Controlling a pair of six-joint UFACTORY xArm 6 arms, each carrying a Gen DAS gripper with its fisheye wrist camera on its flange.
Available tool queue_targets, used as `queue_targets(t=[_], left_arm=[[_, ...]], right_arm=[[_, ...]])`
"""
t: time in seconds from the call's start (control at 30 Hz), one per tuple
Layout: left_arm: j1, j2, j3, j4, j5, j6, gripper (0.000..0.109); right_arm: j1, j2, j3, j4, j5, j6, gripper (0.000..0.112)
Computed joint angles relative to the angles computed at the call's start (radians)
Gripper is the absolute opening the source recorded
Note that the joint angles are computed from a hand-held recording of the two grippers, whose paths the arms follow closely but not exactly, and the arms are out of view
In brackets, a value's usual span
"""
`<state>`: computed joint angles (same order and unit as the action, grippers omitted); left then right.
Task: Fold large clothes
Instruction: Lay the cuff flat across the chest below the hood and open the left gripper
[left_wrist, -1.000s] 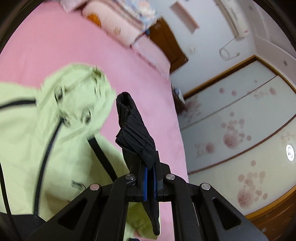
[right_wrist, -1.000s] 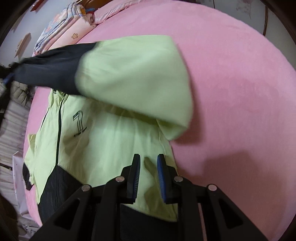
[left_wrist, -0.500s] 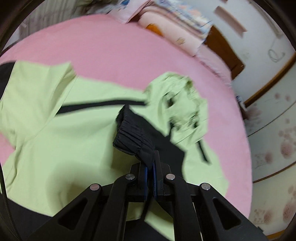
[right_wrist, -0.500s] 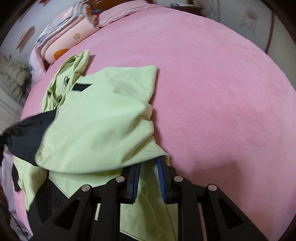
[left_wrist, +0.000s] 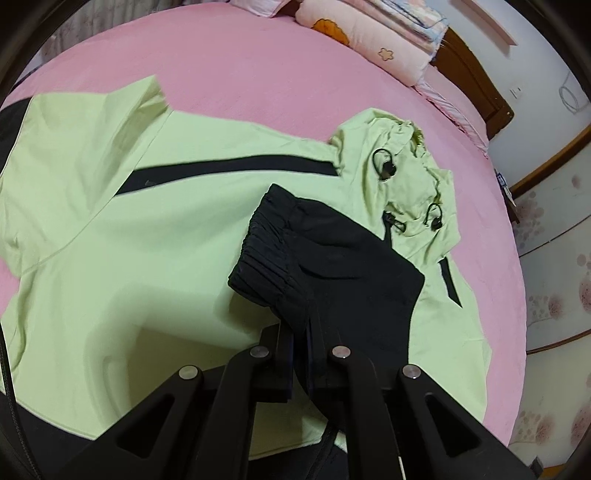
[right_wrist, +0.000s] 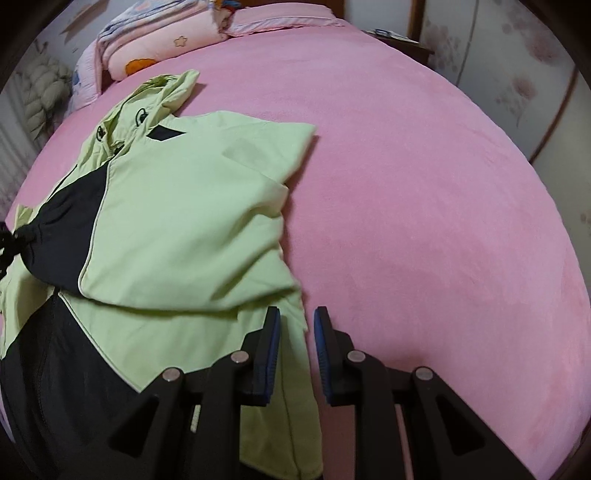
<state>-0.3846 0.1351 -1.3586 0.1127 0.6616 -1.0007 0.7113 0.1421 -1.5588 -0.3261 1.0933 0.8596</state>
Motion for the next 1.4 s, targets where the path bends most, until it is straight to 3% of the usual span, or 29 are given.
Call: queue_targets(t=[0.17,0.33,0.47,0.57,0.63,0.7,0.8,0.97,1.13,1.27,1.4], left_arm=[[-0.002,0.004,-0.007,-0.015,-0.014,0.003,0.003],[-0.023,-0.011,0.026,-0.03,-0.019,0.012,0.003],[-0.044,-0.007,0.055,-0.011,0.038,0.006,0.004],[-0.036,-0.039,0.134,-0.06,-0.007,0.027,0.004],[-0.036,-0.043,0.129,-0.063,0.011,0.059,0.005],[-0.031,-0.05,0.116,-0.1,0.047,0.117,0.008],[-0.012,-0.085,0.106,-0.192,0.139,0.229,0.018],[-0.012,-0.127,0.06,-0.128,0.219,0.281,0.022],[-0.026,-0.074,-0.035,-0.074,0.227,0.331,0.03],[-0.028,-0.047,-0.042,-0.141,0.262,0.375,0.031],[-0.035,-0.039,0.005,-0.209,0.244,0.364,0.031]], right_arm=[[-0.015,0.07,-0.07,0.002,0.006,-0.065,0.017],[-0.047,-0.045,0.074,-0.02,-0.122,0.145,0.009],[-0.038,-0.06,0.113,0.004,-0.087,0.211,0.009],[-0.051,-0.063,0.144,0.038,-0.115,0.227,0.009],[-0.059,-0.054,0.135,0.069,-0.111,0.213,0.01],[-0.065,-0.048,0.109,0.105,-0.086,0.17,0.012],[-0.058,-0.028,0.024,0.127,0.037,0.103,0.016],[-0.069,-0.063,-0.021,0.164,0.064,0.037,0.017],[-0.128,0.076,-0.218,0.21,0.05,-0.059,0.029],[-0.185,0.256,-0.411,0.243,0.035,-0.128,0.03],[-0.235,0.484,-0.697,0.292,0.151,-0.154,0.03]])
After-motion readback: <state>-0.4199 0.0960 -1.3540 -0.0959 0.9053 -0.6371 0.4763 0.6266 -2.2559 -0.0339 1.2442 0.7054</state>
